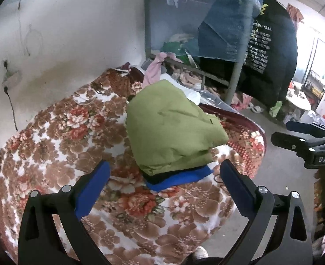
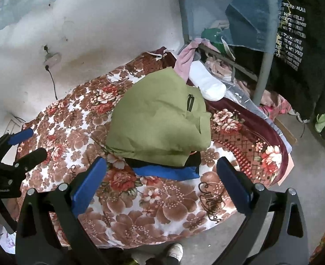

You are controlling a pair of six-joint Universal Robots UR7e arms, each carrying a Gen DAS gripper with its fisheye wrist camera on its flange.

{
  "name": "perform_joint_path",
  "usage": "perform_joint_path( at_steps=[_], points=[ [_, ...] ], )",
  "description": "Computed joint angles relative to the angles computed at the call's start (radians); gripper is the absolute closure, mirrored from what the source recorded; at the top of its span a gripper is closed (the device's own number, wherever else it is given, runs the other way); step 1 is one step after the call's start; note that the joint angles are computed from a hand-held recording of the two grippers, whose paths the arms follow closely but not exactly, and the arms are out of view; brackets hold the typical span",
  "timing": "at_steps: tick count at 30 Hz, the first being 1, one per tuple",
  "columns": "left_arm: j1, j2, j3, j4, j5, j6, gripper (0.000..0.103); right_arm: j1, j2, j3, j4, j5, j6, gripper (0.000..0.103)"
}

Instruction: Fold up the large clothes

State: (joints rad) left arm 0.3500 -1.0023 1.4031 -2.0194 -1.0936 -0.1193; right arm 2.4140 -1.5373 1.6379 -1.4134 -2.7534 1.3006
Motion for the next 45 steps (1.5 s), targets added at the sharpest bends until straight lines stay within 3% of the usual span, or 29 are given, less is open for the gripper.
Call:
perform_joint_path(
  at_steps=[18, 23, 35, 45],
  points=[
    [0.007, 0.028, -0.001, -0.063, 0.009, 0.052, 0.005, -0.017, -0.015, 0.011, -0.013, 0.014, -0.024, 0.005],
    [0.004, 0.051, -0.023, -0.039, 0.059, 0.042, 0.005, -0.027, -0.022, 0.016, -0.022, 0.017, -0.044, 0.005],
    [0.024, 0.088, -0.072, -0.033, -0.001, 0.064, 0.005, -0.063, -0.041, 0.029, -0.063, 0.015, -0.1, 0.005],
    [0.042, 0.116, -0.123, 0.017, -0.037, 0.044, 0.005, -0.072, -0.041, 0.014, -0.04, 0.015, -0.085, 0.005]
  ],
)
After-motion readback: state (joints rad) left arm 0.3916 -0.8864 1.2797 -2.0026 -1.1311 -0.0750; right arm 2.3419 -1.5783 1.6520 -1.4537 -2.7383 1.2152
